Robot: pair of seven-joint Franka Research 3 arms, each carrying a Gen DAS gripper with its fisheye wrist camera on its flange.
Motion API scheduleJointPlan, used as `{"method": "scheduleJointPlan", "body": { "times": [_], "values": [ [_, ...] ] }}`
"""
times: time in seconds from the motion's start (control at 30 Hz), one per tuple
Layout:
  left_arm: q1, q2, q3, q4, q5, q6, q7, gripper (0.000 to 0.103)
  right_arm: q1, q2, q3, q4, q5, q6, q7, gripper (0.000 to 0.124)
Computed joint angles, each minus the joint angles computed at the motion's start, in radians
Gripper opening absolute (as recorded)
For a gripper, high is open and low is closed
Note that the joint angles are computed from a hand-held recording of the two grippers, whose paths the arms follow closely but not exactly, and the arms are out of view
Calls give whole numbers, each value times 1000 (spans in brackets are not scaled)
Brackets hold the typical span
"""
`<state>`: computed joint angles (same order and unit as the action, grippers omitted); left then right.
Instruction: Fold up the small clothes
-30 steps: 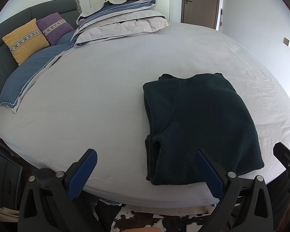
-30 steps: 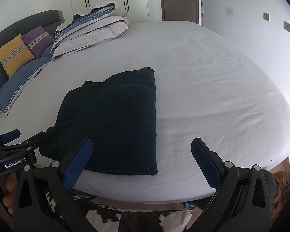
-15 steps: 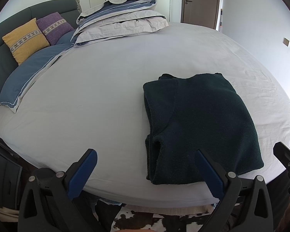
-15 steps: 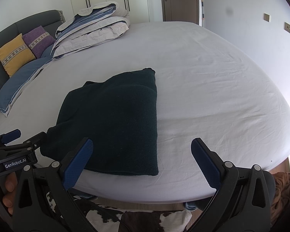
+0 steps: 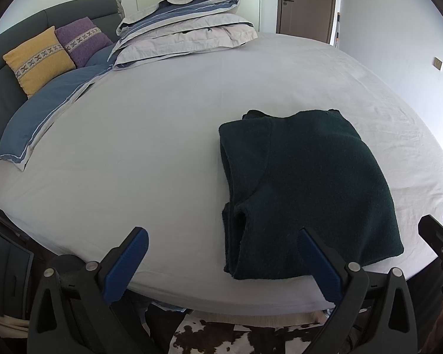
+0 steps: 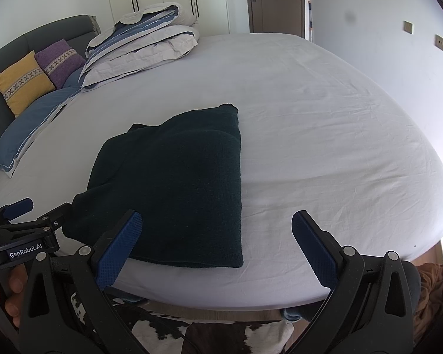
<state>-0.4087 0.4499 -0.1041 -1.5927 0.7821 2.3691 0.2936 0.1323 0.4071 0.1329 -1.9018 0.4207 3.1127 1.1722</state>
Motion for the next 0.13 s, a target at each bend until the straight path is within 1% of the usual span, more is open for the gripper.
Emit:
{"method": "scheduleJointPlan", "body": {
  "times": [0.13],
  "values": [
    [4,-6,1,-10,2,10,-1,103,-1,0,2,0,2,2,-3,103]
  ]
}}
